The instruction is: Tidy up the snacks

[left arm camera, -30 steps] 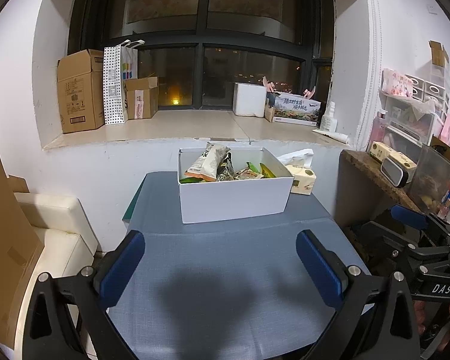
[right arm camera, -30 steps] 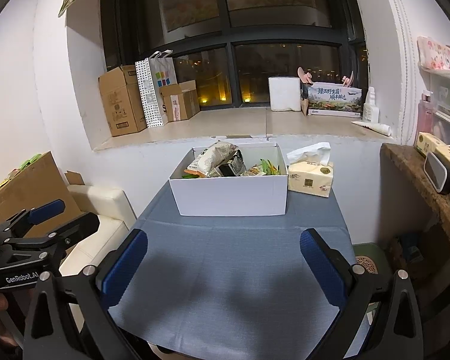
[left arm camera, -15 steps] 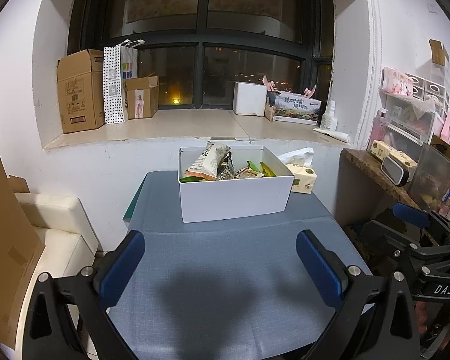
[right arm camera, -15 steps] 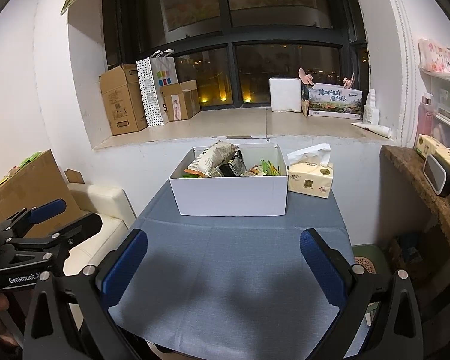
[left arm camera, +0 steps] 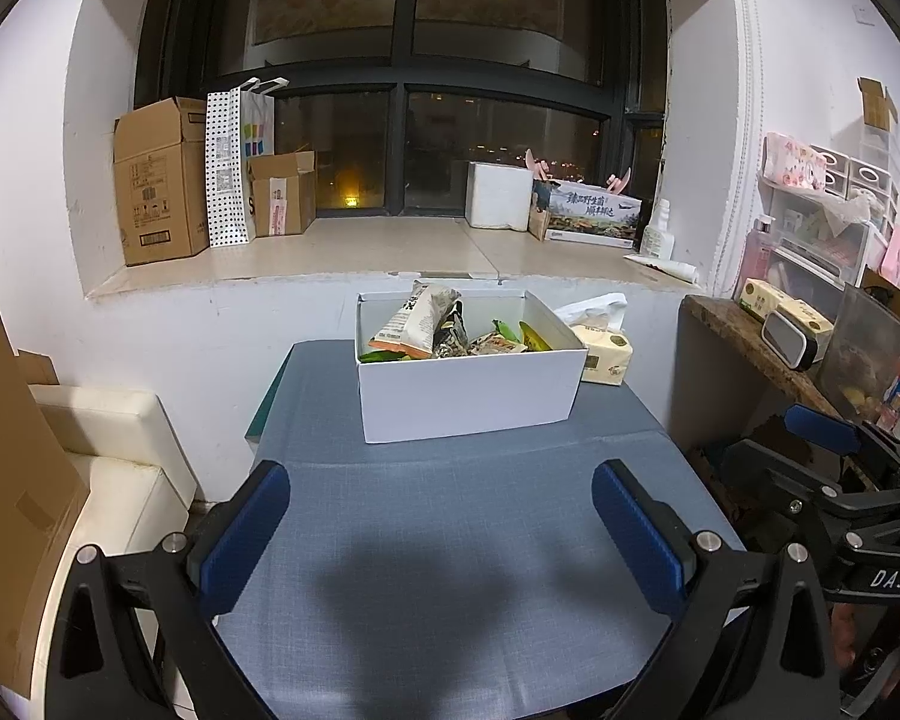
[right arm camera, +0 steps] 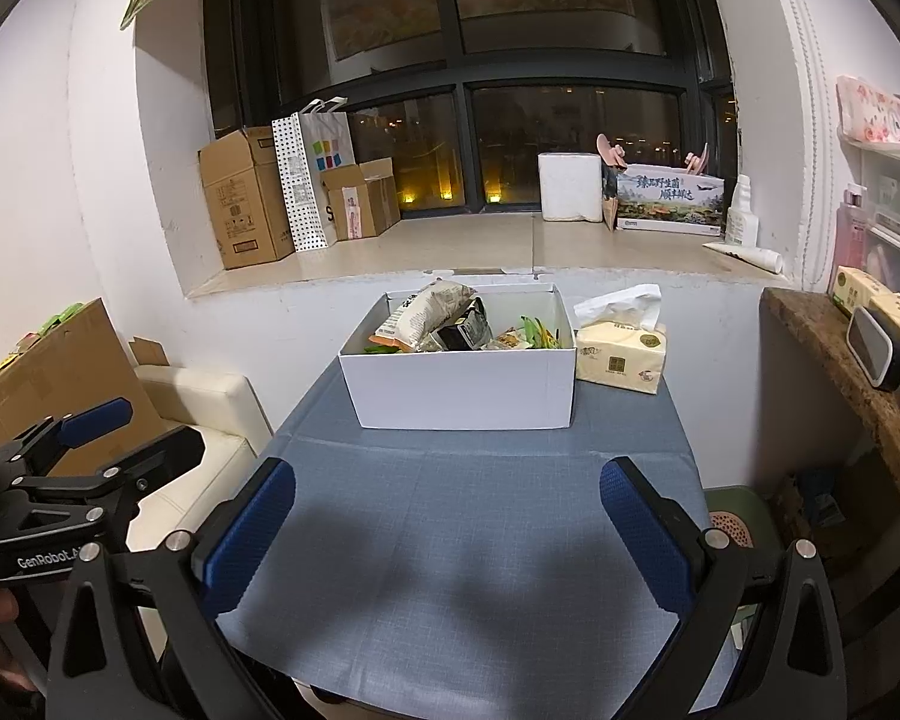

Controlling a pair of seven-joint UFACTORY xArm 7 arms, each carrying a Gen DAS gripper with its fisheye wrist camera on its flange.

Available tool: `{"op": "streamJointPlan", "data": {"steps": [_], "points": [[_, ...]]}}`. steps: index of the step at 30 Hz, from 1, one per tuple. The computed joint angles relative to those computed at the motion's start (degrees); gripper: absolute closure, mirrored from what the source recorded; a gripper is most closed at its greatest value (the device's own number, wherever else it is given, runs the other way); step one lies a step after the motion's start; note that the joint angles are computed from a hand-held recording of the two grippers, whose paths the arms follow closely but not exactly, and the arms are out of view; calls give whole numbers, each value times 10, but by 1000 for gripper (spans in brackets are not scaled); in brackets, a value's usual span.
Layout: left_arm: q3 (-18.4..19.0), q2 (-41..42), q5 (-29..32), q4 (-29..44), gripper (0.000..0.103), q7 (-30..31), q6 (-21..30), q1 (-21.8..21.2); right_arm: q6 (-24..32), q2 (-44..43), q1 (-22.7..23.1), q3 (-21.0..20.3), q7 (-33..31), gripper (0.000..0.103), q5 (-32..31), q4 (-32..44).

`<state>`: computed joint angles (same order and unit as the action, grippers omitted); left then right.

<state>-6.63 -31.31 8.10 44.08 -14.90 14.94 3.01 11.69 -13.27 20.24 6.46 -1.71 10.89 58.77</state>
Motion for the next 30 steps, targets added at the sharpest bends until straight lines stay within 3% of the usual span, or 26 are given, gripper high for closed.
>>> {"op": "streamJointPlan", "data": {"steps": [30], "points": [[1,3,0,-2,0,2,-1,-5,6,1,1,-1,-4,0,6,0]]}}
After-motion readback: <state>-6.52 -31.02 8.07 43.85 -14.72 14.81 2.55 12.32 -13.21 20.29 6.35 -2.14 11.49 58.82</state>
